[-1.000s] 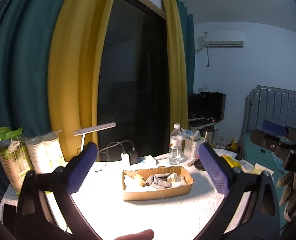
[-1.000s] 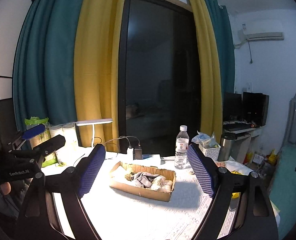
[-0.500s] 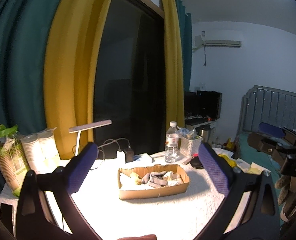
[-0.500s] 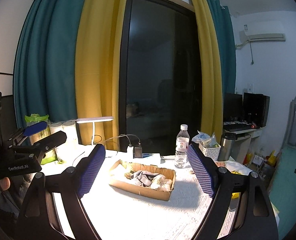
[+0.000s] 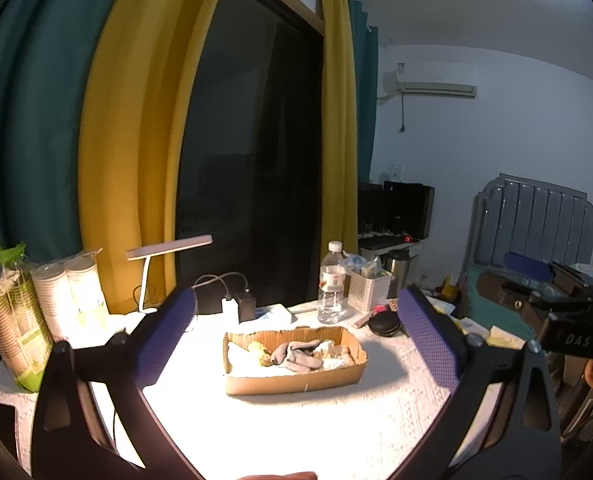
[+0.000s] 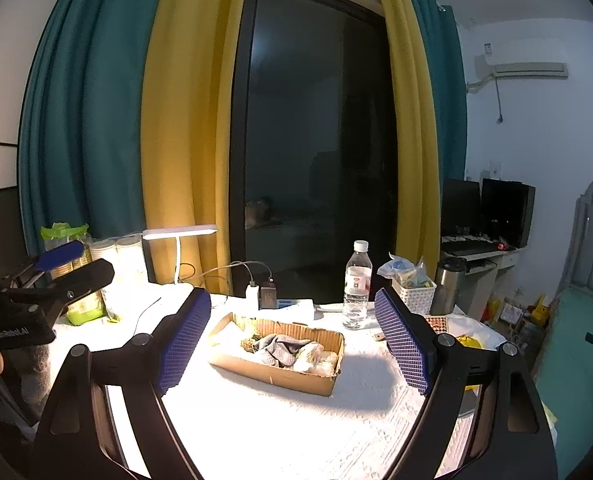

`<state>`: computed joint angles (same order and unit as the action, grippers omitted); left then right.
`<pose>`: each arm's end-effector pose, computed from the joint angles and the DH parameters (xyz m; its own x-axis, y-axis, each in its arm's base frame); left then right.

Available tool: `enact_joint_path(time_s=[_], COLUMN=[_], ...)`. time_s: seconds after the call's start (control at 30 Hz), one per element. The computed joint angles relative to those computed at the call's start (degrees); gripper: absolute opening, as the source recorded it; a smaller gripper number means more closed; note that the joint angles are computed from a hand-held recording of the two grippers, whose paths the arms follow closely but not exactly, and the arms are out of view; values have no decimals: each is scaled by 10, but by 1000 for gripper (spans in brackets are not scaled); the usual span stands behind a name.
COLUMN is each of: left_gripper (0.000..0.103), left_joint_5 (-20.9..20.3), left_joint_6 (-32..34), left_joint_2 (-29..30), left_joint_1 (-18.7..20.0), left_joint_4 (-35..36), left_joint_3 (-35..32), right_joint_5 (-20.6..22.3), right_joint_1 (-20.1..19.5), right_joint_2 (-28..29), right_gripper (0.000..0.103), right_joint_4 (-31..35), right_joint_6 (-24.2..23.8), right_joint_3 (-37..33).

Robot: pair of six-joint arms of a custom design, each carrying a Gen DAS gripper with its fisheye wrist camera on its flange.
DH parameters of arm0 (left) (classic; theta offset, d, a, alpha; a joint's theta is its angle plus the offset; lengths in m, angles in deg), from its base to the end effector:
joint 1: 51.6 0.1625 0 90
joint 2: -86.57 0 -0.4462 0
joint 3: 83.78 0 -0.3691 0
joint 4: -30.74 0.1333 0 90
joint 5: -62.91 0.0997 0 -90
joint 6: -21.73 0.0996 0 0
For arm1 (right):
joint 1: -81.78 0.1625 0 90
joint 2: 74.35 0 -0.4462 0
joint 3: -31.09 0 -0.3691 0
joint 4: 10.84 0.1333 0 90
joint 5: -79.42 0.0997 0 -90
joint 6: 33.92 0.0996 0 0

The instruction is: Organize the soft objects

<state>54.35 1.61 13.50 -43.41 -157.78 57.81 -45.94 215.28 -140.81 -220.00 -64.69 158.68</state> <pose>-0.3222 -0.2805 0.2829 -0.7743 0.0298 -0.6321 0.6292 0.1423 -0.7641 0.3840 -0.2947 0.2899 -0.6122 -0.3729 0.6973 -0.7887 0.2250 -0.5721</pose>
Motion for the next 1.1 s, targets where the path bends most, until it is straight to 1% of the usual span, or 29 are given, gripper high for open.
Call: enact_joint_path(time_s=[0.2, 0.33, 0.5, 0.63, 0.77, 0.93, 1.1], left_gripper=[102, 102, 102, 102, 102, 102, 102], left_joint_5=[9, 10, 10, 10, 9, 10, 12], left_joint_6=[23, 29, 21, 27, 2, 5, 22], left_joint_2=[7, 10, 9, 11, 1, -4, -2], left_joint_1=[-6, -8, -9, -9, -8, -6, -6], left_joint_4=[-29, -35, -15, -20, 17, 21, 1], left_joint_3=[-2, -3, -5, -6, -7, -8, -8], right_joint_5=[3, -1, -1, -10, -12, -17, -20], right_joint_1=[-2, 1, 1, 2, 2, 3, 4], right_joint_2=[-1, -1, -2, -3, -4, -4, -3], right_gripper=[87, 86, 86, 86, 87, 86, 87], right_joint_4=[-1, -4, -6, -6, -7, -3, -1], right_joint_6=[0, -1, 1, 4, 3, 6, 4], right_joint_3=[0, 0, 1, 1, 2, 0, -2])
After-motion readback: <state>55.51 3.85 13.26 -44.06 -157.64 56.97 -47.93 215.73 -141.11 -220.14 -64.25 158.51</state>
